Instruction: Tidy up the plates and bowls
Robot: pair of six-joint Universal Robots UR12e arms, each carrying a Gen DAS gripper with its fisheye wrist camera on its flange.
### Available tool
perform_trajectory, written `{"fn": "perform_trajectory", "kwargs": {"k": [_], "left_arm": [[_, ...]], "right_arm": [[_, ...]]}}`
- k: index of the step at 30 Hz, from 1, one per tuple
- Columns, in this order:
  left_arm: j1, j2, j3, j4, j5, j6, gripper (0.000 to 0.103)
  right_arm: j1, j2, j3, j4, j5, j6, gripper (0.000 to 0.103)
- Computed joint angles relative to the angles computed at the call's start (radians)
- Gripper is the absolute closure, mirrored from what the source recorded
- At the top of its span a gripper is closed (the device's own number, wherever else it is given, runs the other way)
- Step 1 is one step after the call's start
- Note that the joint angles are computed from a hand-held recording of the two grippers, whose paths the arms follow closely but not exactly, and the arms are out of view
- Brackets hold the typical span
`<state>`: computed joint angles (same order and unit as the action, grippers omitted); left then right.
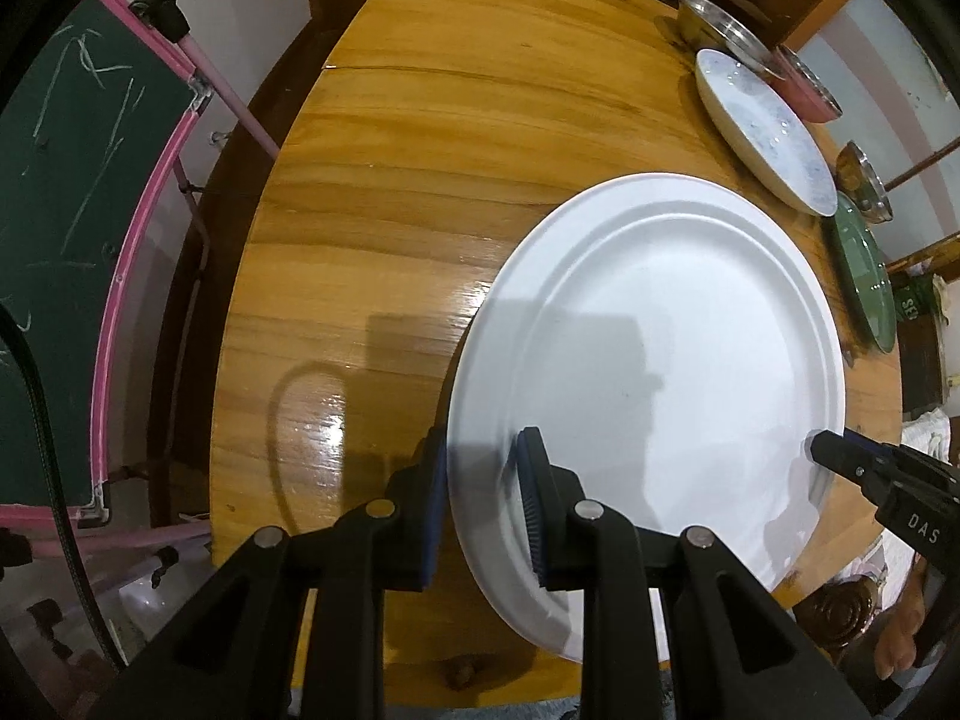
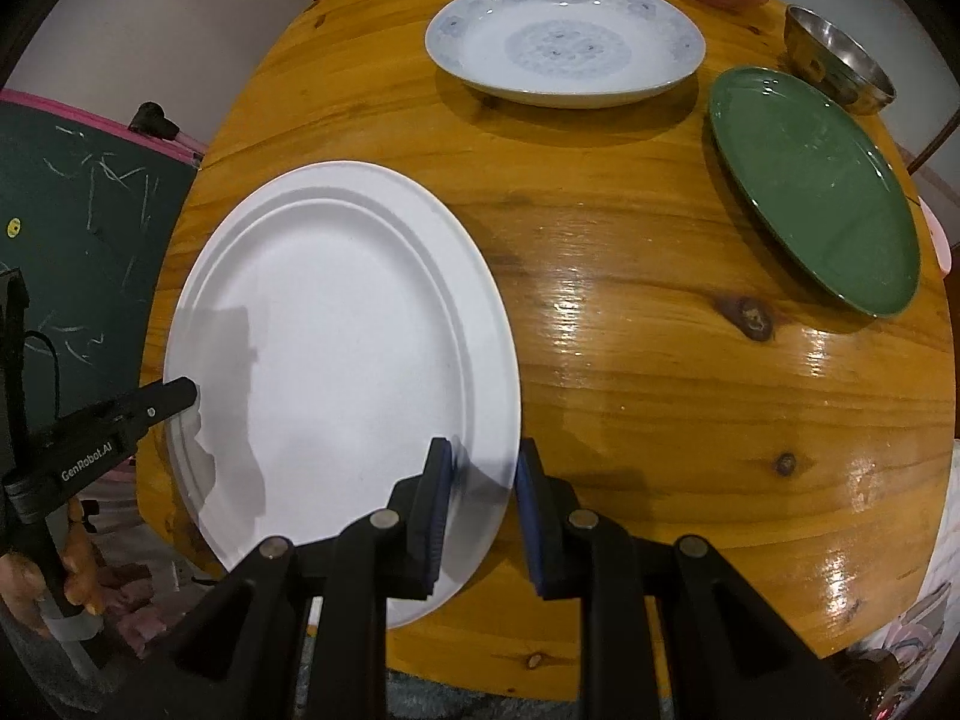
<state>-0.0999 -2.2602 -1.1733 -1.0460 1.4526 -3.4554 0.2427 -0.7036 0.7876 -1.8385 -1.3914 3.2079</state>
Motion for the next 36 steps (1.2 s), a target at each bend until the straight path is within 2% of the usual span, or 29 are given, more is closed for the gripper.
{"fn": "perform_trajectory", "kwargs": {"k": [15, 16, 18, 21, 36], "left_arm": [[-0.002, -0.008, 0.0, 0.014, 0.005, -0.006, 0.081], [-0.002, -0.009, 0.002, 0.014, 0.005, -0.006, 0.079], [-0.001, -0.007, -0.002, 0.022, -0.005, -0.011, 0.063], [-0.001, 0.002, -0.017, 0.057, -0.001, -0.022, 0.05], [-0.02, 0.015, -0.017, 0.097, 0.056, 0.003, 0.045]], "right_arm": [[0.02, 0.032, -0.05, 0.046, -0.052, -0.019, 0.079], [0.023, 0.034, -0.055, 0.047, -0.057, -0.021, 0.079], [0.023, 0.038, -0.062, 0.056, -0.051, -0.021, 0.079], [0.023, 0.042, -0.069, 0.062, -0.051, -0.022, 0.079], [0.01, 0.033, -0.051, 0.053, -0.04, 0.007, 0.078]]}}
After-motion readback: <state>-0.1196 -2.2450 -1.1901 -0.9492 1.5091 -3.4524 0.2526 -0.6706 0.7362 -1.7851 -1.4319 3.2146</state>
